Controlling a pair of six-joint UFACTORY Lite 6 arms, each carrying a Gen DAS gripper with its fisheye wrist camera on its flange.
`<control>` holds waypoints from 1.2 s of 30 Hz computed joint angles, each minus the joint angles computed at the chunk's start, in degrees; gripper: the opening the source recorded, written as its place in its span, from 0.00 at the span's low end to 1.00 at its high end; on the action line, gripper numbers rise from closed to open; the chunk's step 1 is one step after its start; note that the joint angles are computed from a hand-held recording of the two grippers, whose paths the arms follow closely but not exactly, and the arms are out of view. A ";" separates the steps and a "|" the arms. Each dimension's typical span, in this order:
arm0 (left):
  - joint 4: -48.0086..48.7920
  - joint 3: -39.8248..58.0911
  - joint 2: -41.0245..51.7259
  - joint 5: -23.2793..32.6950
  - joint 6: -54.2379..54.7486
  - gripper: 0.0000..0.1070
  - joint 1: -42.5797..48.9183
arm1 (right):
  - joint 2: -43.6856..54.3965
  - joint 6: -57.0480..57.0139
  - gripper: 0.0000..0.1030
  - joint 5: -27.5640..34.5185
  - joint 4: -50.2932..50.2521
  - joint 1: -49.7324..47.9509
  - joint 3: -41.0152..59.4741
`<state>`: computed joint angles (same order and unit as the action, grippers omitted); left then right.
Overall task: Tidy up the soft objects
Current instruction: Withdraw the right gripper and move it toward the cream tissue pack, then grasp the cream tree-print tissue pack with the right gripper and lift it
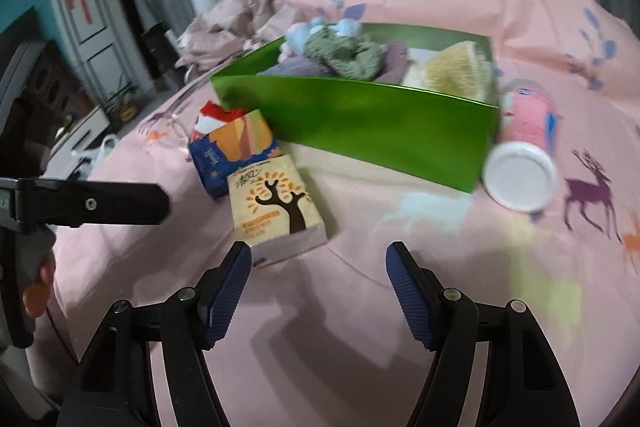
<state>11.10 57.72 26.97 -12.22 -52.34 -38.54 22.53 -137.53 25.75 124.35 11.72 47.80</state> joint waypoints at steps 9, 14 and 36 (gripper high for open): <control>16.16 5.35 5.42 0.39 -16.10 0.64 1.34 | 9.30 19.65 0.65 0.24 -25.77 1.14 13.65; 31.30 7.71 7.26 -1.96 -29.99 0.64 3.06 | 11.98 25.99 0.61 1.30 -34.22 3.01 17.08; 23.53 2.42 3.43 -0.31 -19.52 0.46 0.59 | 1.92 -1.50 0.53 -10.20 -1.77 13.77 3.93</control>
